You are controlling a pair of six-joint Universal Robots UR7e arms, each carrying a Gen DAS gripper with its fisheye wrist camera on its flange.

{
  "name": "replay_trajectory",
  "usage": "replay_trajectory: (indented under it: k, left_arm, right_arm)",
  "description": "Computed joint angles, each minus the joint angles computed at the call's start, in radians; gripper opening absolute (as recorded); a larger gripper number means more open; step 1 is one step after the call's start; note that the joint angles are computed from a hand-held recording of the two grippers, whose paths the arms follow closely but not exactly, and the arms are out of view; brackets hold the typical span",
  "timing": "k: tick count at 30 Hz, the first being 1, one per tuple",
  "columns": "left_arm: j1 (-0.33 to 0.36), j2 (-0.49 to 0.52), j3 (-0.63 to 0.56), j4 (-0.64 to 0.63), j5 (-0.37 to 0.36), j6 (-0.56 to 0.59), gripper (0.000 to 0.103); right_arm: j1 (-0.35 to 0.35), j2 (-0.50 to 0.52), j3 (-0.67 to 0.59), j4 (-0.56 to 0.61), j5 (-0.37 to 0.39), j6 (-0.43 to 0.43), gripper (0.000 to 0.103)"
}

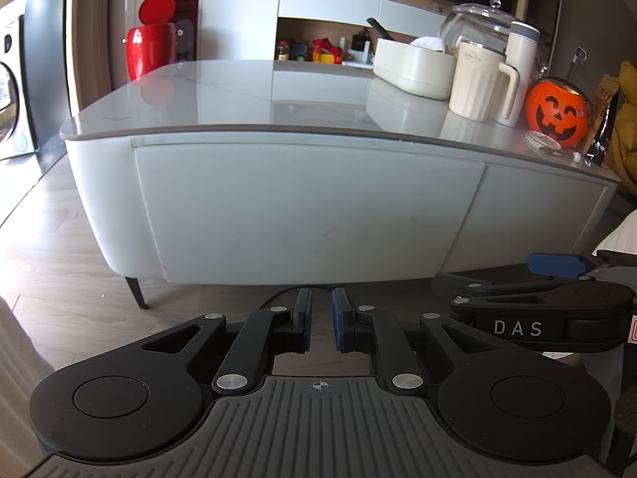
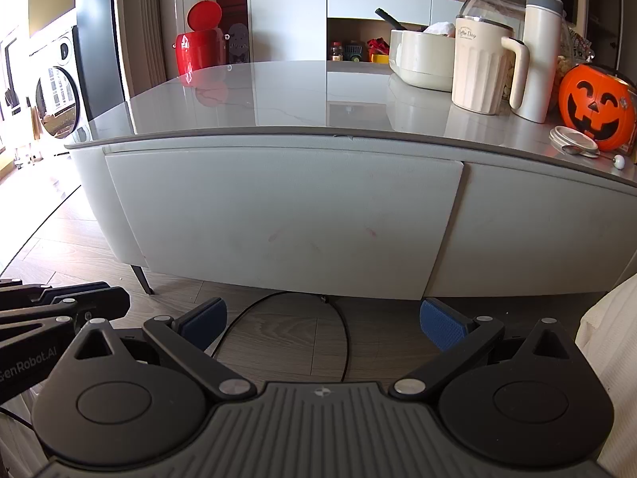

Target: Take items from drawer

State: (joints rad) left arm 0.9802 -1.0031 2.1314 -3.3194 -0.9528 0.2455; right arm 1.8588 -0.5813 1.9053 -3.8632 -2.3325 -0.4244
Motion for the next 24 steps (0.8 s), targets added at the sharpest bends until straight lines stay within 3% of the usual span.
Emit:
replay_trajectory:
  k: [24]
  left_arm:
    - [0.002,0.0,-0.001,0.001,-0.004,0.001,0.013]
  right_arm:
    - [-0.002,-0.002,0.004,0.004,0.001,0.014,0.103]
